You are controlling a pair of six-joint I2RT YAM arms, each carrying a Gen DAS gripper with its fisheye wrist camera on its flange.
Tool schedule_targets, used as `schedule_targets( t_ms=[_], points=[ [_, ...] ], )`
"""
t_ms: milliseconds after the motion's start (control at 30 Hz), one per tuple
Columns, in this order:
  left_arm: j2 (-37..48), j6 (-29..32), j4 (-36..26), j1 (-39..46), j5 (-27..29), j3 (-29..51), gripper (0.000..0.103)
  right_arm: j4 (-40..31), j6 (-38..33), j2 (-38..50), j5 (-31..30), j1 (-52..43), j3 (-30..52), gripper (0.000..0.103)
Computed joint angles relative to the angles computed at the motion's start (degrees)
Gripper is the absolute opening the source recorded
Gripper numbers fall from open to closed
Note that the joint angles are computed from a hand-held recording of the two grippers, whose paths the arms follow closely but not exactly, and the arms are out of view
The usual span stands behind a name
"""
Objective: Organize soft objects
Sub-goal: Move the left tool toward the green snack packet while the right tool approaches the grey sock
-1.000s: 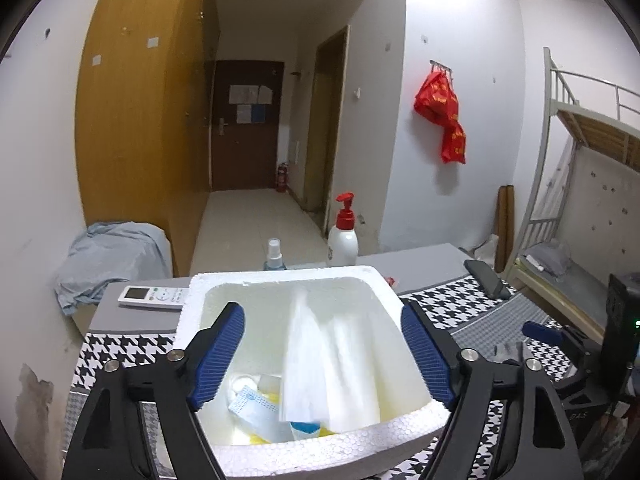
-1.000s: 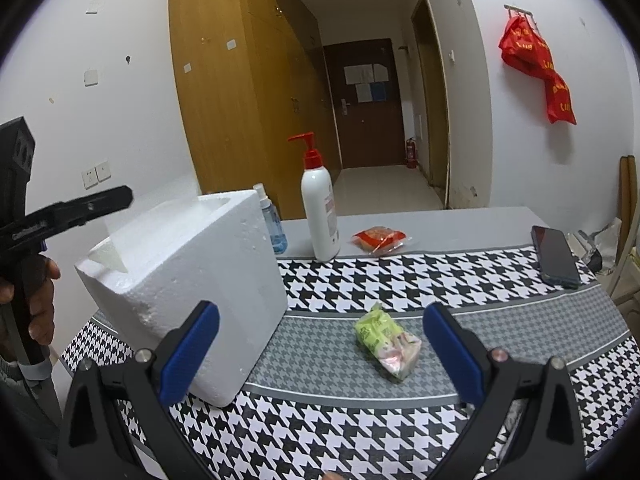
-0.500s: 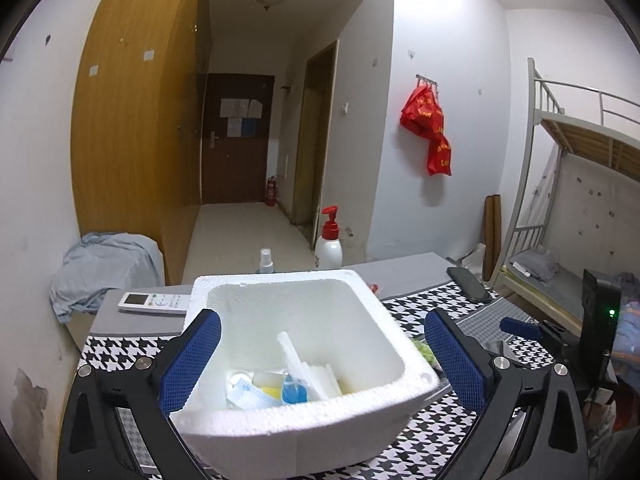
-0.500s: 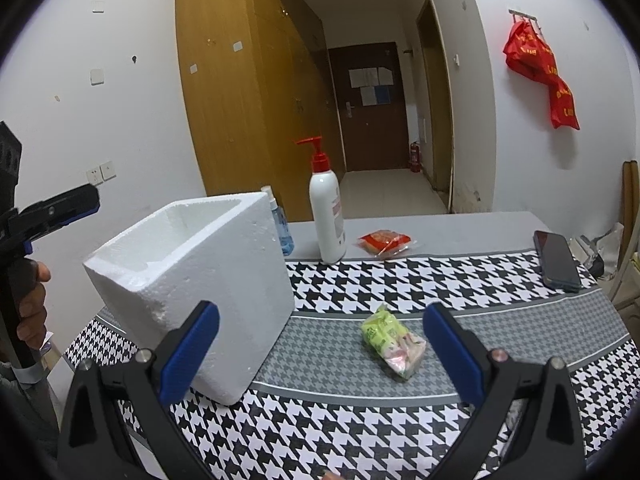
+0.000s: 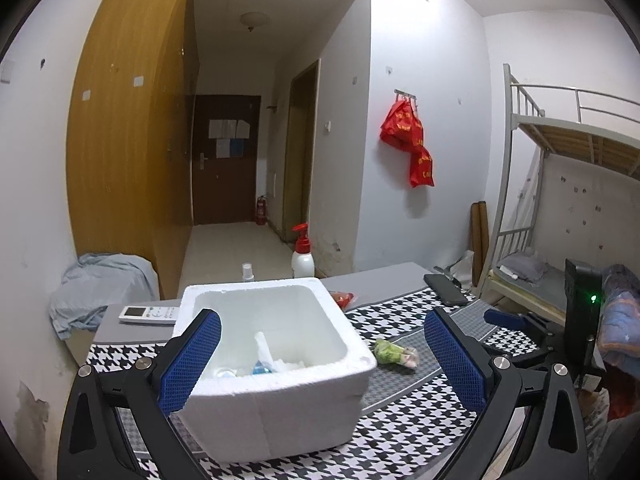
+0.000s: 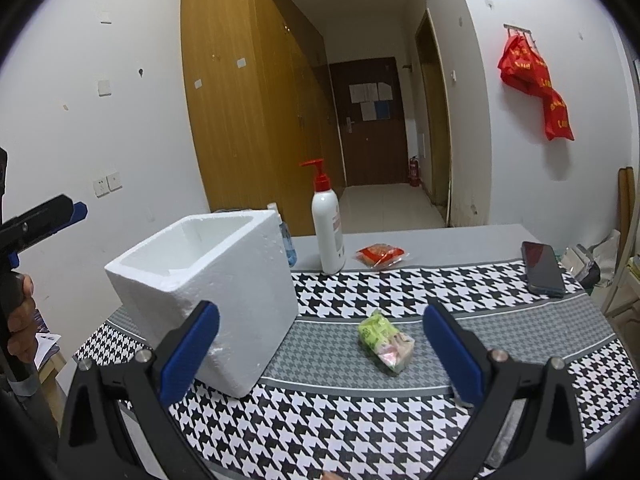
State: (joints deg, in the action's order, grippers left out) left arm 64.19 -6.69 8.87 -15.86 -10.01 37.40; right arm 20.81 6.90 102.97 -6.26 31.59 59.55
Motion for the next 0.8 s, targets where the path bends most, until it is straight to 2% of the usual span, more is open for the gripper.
schedule_targets(
  t_ms=[367,600,800],
  points=[
    [-2.1,-1.5,5.0,-12.4,-12.9,-5.4,0.102,5.7,0.5,-8.7,-0.3,-1.4,-10.9,0.103],
    [-0.5,-1.6,10.5,-17.4,-18.5,-8.8,0.102,7.0,-0.7,-12.4,0.2,-1.5,-16.2,0.103],
    [1.3,-3.9,13.1,-19.2,-19.8,-10.9,0.102,8.9,-1.3,-14.1,1.1,-1.5,-19.8,0.103]
  ],
)
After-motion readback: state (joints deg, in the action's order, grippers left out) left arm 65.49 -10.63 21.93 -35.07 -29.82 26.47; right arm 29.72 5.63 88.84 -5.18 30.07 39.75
